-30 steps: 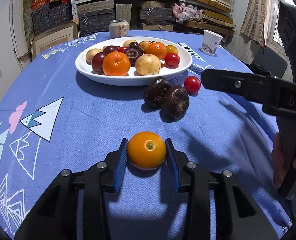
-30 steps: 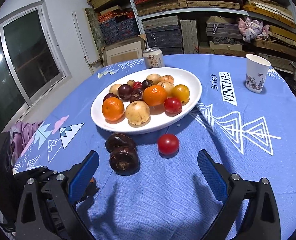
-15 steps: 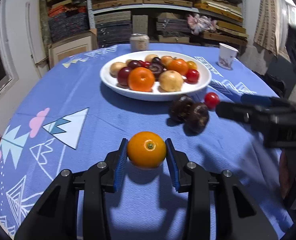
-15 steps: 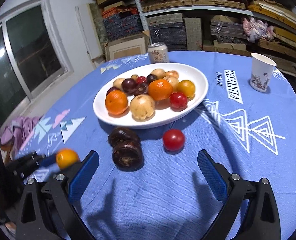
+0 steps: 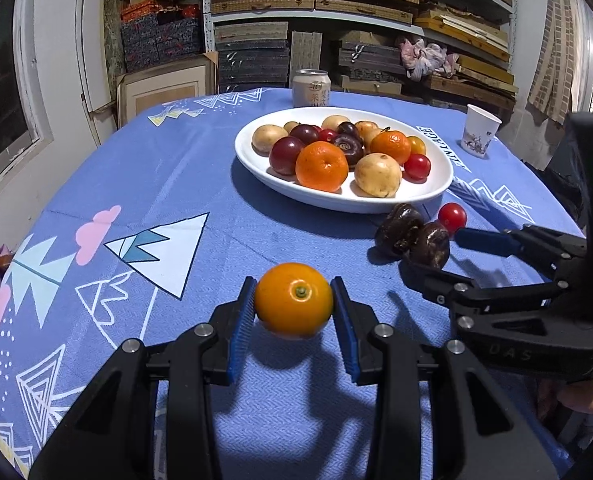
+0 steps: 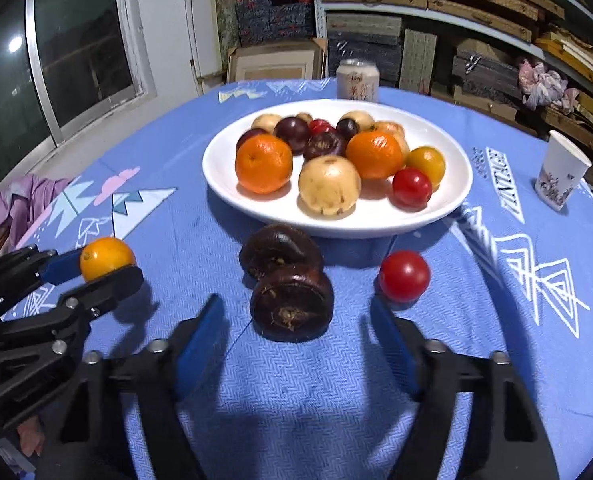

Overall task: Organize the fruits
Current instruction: 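Grasp the tangerine with the left gripper while the right gripper grasps a dark brown fruit, then carry the tangerine and dark brown fruit onto the white plate and open both grippers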

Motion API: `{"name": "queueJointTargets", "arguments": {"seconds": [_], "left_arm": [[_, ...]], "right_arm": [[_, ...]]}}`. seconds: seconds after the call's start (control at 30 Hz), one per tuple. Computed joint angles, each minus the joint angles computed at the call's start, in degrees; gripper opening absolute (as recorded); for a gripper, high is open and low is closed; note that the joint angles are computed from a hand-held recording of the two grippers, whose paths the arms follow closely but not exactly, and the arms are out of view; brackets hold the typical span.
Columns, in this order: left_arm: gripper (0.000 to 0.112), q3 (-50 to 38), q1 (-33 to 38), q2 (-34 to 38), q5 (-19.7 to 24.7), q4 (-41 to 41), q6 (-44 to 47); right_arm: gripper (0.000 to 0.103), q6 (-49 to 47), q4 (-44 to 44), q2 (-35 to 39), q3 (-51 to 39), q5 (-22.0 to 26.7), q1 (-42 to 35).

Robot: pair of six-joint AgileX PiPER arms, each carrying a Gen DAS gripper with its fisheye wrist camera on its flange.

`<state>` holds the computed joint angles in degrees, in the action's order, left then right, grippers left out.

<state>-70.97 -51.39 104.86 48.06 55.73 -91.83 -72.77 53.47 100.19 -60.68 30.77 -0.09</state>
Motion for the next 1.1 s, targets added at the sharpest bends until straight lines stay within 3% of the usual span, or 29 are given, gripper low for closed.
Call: {"name": "queueJointTargets", "arguments": {"seconds": [0.1,0.43,0.53,0.73,0.87,0.93,1.1], "left_arm": [[0.037,0.1,0.3,0.0,-0.6,-0.5,0.2],[0.037,-0.9,0.5,1.1,-1.2,-2.0,2.1],[0.037,-0.7,1.0,1.0,-1.9,-2.4,2.0],[0.037,-1.0,3.0,-0.5,-4.6,-2.7,2.9],[0.037,-7.6,6.0,1.0,-3.2,-4.3,9.8],[0.037,-14.7,8.3,3.8,-1.9,-6.1,16.1],[0.037,-33.3,13.6,13.8,0.3,-13.2,29.2]], "right_arm": [[0.044,1.2,-0.9,1.0,-1.1,1.8,-0.6],[0.044,4.9,-2.0,4.6,-5.7,6.2,-1.5],[0.044,3.0,-1.2,3.1,-4.0,4.7,-1.1],[0.044,-2.2,3.6,-1.2,-1.4,8.1,-5.0],[0.044,1.2,4.3,-1.4,-7.5,12.1,-8.3],[0.044,5.0,1.8,-0.6,-12.1,11.0,-7.8],[0.044,20.0,-7.9,10.0,-31.7,13.3,-5.2]]}}
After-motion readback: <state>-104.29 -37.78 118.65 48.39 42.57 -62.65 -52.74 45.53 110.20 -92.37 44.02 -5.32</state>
